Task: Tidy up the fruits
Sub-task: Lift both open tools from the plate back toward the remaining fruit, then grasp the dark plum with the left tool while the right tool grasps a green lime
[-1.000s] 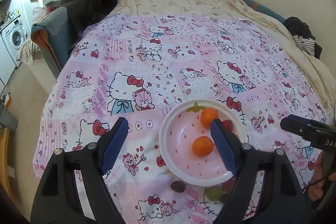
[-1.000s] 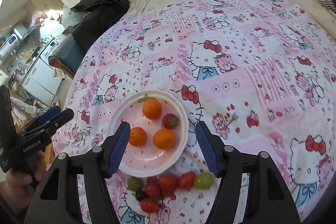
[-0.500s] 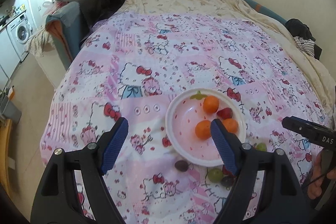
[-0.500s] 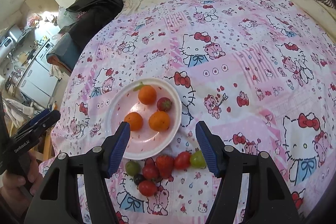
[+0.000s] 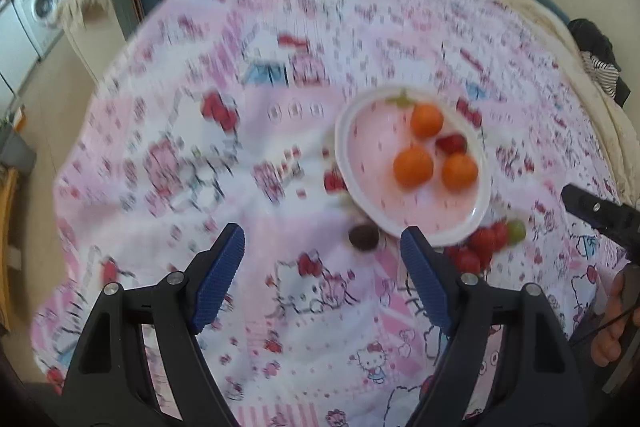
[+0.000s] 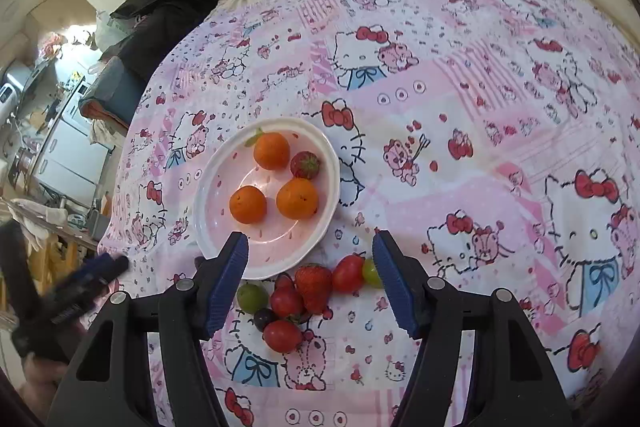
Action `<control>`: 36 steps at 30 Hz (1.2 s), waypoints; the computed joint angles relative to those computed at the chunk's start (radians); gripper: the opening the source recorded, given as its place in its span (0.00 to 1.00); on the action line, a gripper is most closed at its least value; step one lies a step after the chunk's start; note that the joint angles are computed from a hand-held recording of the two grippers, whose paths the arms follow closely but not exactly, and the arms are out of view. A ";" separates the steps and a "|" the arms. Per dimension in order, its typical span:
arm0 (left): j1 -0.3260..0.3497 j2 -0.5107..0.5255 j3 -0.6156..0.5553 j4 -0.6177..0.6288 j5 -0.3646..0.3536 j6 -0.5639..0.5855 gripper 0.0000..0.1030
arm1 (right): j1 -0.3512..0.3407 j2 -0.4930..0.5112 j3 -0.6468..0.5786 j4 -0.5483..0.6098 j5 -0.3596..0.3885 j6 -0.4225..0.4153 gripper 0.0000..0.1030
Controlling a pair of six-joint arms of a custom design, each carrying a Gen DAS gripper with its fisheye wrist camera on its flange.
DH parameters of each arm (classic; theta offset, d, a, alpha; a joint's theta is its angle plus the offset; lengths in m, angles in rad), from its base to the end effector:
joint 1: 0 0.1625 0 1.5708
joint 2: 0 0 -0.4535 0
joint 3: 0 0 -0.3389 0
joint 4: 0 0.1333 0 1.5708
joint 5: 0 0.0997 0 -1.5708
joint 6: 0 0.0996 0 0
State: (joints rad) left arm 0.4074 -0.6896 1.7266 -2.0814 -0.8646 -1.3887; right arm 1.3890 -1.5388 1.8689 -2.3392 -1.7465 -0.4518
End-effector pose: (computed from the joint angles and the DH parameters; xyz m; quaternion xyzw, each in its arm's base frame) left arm -0.4453 -0.4078 0.0437 -0.0124 0.9104 -0.2486 0.3306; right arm 0.0295 -0.4803 0.4594 0.1120 -0.9660 0.1791 0.1488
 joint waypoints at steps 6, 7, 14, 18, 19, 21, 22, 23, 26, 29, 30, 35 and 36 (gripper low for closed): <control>0.042 0.089 -0.051 -0.027 -0.071 0.136 0.56 | 0.000 0.013 -0.003 0.004 -0.025 0.006 0.65; 0.049 0.104 -0.061 -0.033 -0.081 0.163 0.55 | -0.002 0.014 -0.005 0.007 -0.027 0.006 0.65; 0.068 0.179 -0.141 0.030 -0.084 0.269 0.43 | -0.045 0.038 -0.046 0.081 -0.019 0.030 0.65; 0.083 0.195 -0.160 0.044 -0.083 0.290 0.31 | -0.055 0.046 -0.051 0.079 -0.049 0.024 0.65; 0.084 0.195 -0.159 0.039 -0.078 0.295 0.27 | -0.059 0.048 -0.054 0.085 -0.055 0.030 0.65; 0.085 0.193 -0.155 0.019 -0.073 0.306 0.21 | -0.067 0.054 -0.064 0.105 -0.052 0.044 0.65; 0.086 0.190 -0.153 0.009 -0.079 0.308 0.21 | -0.072 0.056 -0.069 0.119 -0.044 0.052 0.65; 0.088 0.189 -0.152 0.000 -0.083 0.312 0.20 | -0.079 0.061 -0.078 0.141 -0.031 0.062 0.64; 0.086 0.174 -0.140 -0.034 -0.110 0.300 0.20 | -0.084 0.079 -0.089 0.158 -0.038 0.084 0.54; 0.068 0.155 -0.128 -0.029 -0.098 0.261 0.20 | -0.084 0.101 -0.095 0.171 -0.080 0.110 0.50; 0.061 0.145 -0.119 -0.037 -0.096 0.244 0.20 | -0.085 0.109 -0.096 0.176 -0.100 0.121 0.49; 0.020 0.096 -0.077 -0.049 -0.036 0.188 0.20 | -0.085 0.137 -0.098 0.194 -0.143 0.152 0.41; 0.012 0.086 -0.070 -0.050 -0.021 0.180 0.20 | -0.085 0.140 -0.098 0.193 -0.144 0.153 0.40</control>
